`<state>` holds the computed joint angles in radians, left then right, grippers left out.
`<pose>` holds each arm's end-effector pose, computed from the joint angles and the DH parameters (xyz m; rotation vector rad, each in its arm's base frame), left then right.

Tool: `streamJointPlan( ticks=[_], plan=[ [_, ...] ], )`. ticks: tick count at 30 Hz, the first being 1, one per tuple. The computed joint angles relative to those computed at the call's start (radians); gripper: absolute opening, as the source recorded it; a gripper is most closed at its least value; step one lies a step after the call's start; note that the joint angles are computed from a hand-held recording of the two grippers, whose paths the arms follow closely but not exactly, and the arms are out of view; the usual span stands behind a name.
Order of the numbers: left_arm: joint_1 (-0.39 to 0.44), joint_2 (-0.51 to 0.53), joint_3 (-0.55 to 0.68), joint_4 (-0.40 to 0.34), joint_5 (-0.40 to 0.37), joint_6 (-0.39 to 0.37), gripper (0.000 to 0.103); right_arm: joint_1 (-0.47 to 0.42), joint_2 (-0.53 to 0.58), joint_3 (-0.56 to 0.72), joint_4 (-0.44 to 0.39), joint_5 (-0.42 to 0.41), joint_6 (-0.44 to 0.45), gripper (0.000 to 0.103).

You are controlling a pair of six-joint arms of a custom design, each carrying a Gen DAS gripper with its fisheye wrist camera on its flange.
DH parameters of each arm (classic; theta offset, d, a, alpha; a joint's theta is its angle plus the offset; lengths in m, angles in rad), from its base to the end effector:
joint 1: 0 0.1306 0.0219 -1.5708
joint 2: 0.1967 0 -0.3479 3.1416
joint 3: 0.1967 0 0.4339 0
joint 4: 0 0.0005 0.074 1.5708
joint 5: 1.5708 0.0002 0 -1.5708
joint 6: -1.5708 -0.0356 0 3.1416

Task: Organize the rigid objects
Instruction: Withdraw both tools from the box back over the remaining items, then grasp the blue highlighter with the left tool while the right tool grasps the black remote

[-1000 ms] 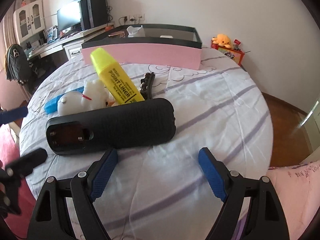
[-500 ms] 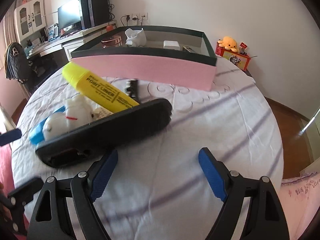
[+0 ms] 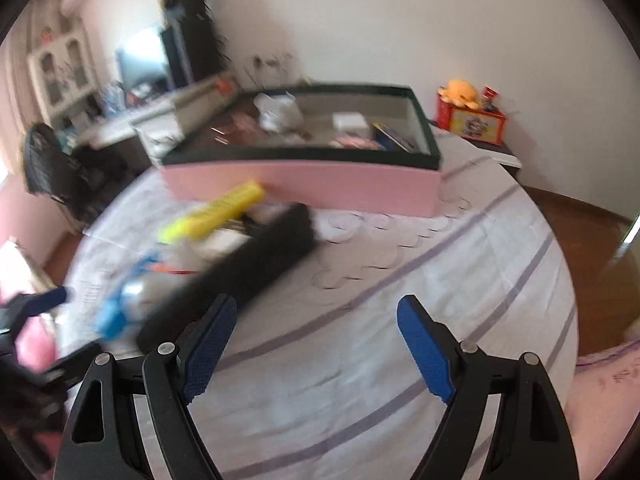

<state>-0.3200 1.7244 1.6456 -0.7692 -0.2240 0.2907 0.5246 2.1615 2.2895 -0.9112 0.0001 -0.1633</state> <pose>0.6152 -0.1961 0.3416 -0.0665 2.3900 -0.0152 0.6721 0.3884 0.3540 -0.4274 2.3405 0.3332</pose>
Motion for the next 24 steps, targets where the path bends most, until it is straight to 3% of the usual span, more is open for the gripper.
streamJointPlan(
  ticks=[4, 11, 19, 24],
  plan=[
    [0.003, 0.004, 0.000, -0.010, -0.007, 0.013, 0.103, 0.029, -0.035, -0.035, 0.035, -0.040, -0.019, 0.084],
    [-0.001, -0.018, -0.024, -0.013, -0.029, 0.008, 0.103, 0.073, 0.022, 0.034, -0.033, -0.026, -0.001, 0.084],
    [-0.002, 0.003, -0.003, -0.025, -0.039, 0.020, 0.103, 0.065, -0.032, -0.065, -0.045, 0.186, 0.029, 0.084],
    [-0.009, 0.047, 0.048, -0.062, -0.072, 0.017, 0.103, 0.033, -0.039, -0.077, -0.038, 0.110, -0.016, 0.084]
  ],
)
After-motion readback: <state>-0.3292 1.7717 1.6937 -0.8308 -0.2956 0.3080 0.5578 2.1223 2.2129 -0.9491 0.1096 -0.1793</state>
